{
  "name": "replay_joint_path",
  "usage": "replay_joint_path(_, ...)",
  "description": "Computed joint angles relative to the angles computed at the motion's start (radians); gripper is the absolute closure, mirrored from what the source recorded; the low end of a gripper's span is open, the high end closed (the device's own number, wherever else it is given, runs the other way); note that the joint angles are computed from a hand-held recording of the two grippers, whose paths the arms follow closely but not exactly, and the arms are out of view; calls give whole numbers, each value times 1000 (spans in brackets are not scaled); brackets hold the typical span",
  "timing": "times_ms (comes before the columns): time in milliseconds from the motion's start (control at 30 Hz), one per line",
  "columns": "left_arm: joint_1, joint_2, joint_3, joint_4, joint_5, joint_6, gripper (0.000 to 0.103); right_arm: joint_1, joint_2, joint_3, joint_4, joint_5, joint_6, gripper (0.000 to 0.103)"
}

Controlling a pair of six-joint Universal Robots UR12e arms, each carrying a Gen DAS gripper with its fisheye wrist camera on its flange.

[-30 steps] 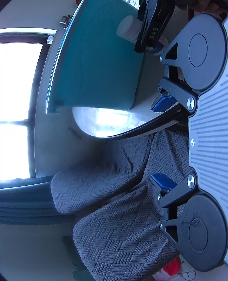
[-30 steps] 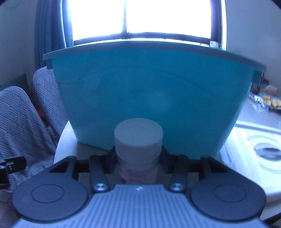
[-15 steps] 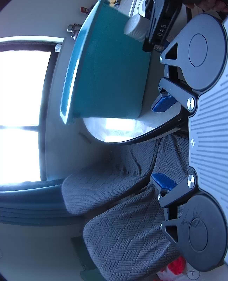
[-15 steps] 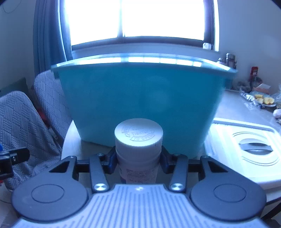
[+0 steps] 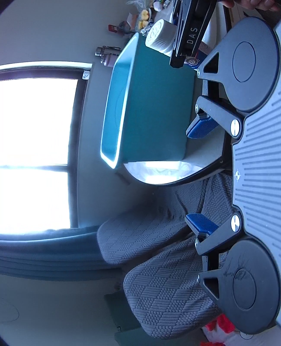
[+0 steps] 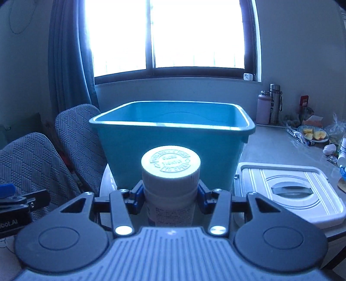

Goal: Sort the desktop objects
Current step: 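Lift the white bottle with the right gripper and carry it over the bin, then open the right gripper to drop the white bottle into the bin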

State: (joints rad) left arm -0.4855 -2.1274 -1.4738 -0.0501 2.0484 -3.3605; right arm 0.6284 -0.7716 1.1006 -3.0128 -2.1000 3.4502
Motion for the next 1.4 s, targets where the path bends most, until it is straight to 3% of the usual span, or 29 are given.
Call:
replay_joint_path(567,-7,-29,124,-109,-2,-24,24,-39,-1,-74,-45,46,-84,55)
replay_joint_path(933,-17,-116,305,-197,80,-45,24,-100,63,-199,-53,162,-116,55)
replay_joint_path(1233,-20,-190,431,-287,148,-161,24,-152,142,-328,37,284,-98,55)
replay_joint_path(1333,-17,-200,454,-324,154,-184,24,-159,167,-364,51,300,-100,49)
replay_joint_path(1400,-19,-209,470,-342,169,-188,24,-159,179,-387,77,289,-110,32)
